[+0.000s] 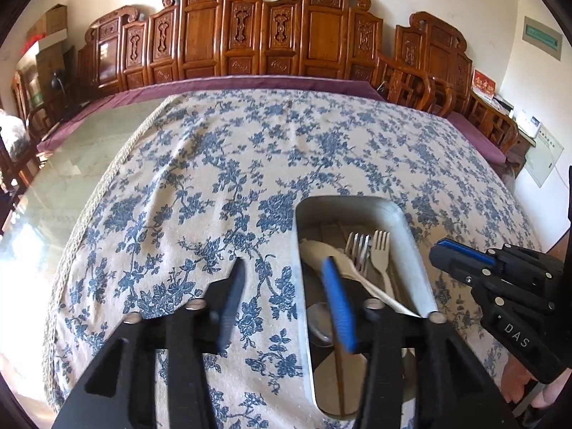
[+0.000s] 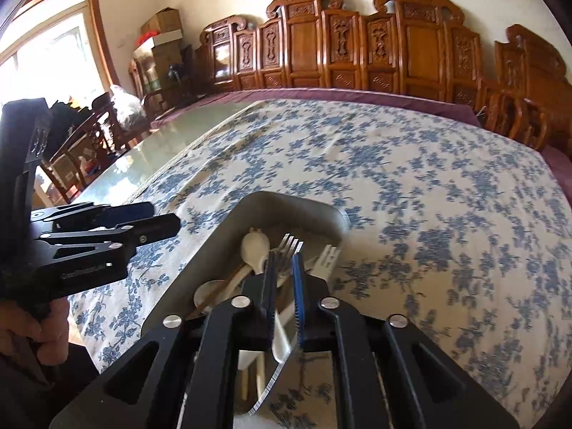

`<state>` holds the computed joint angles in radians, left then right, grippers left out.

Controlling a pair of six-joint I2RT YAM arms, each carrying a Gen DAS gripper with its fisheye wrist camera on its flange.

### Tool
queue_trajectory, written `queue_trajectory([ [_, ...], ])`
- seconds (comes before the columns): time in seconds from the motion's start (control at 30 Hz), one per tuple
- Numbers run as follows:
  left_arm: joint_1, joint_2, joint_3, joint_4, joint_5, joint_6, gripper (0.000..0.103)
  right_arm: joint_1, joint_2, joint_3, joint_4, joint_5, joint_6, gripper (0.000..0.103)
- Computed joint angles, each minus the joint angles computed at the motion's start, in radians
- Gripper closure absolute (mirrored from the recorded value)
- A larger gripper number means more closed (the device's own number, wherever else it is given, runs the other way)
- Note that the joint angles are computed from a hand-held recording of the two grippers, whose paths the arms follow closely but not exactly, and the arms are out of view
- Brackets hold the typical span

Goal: Organize utensils

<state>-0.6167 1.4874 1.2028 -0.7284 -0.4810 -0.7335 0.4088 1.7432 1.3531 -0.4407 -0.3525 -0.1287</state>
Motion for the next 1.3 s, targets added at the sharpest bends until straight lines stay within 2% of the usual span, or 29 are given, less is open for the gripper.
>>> queue_trajectory([
  [0.03, -0.011, -0.002, 0.011, -0.012, -0.011, -0.01, 0.046, -0.006, -0.012, -0.007, 0.001, 0.004, 0.001, 0.082],
  [0.1, -0.03, -0.002, 0.033, -0.035, -0.027, -0.025, 0.034, -0.022, -0.044, -0.029, 0.005, 0.01, 0.003, 0.069],
  [0.13, -0.043, -0.005, 0.042, -0.045, -0.034, -0.033, 0.031, -0.03, -0.061, -0.039, 0.007, 0.015, 0.004, 0.063],
  [0.2, -0.064, -0.013, 0.046, -0.053, -0.042, -0.048, 0.019, -0.047, -0.099, -0.067, 0.015, 0.036, 0.012, 0.032],
  [0.27, -0.089, -0.021, 0.051, -0.065, -0.056, -0.071, 0.013, -0.064, -0.143, -0.103, 0.036, 0.058, 0.023, 0.015],
  [0.3, -0.104, -0.022, 0.056, -0.075, -0.065, -0.083, 0.011, -0.072, -0.16, -0.117, 0.041, 0.064, 0.027, 0.01],
  [0.4, -0.146, -0.016, 0.081, -0.124, -0.096, -0.118, 0.008, -0.099, -0.204, -0.147, 0.033, 0.076, 0.031, 0.003],
  [0.63, -0.263, 0.016, 0.173, -0.29, -0.184, -0.223, 0.008, -0.148, -0.329, -0.205, -0.034, 0.097, 0.04, 0.003],
  [0.83, -0.382, 0.053, 0.262, -0.461, -0.224, -0.363, 0.008, -0.197, -0.47, -0.25, -0.113, 0.084, 0.032, 0.003],
  [1.13, -0.517, 0.082, 0.341, -0.608, -0.246, -0.531, 0.008, -0.283, -0.648, -0.286, -0.242, 0.037, -0.002, 0.003],
  [1.3, -0.599, 0.126, 0.428, -0.727, -0.284, -0.649, 0.008, -0.325, -0.745, -0.293, -0.315, 0.021, -0.036, 0.003],
])
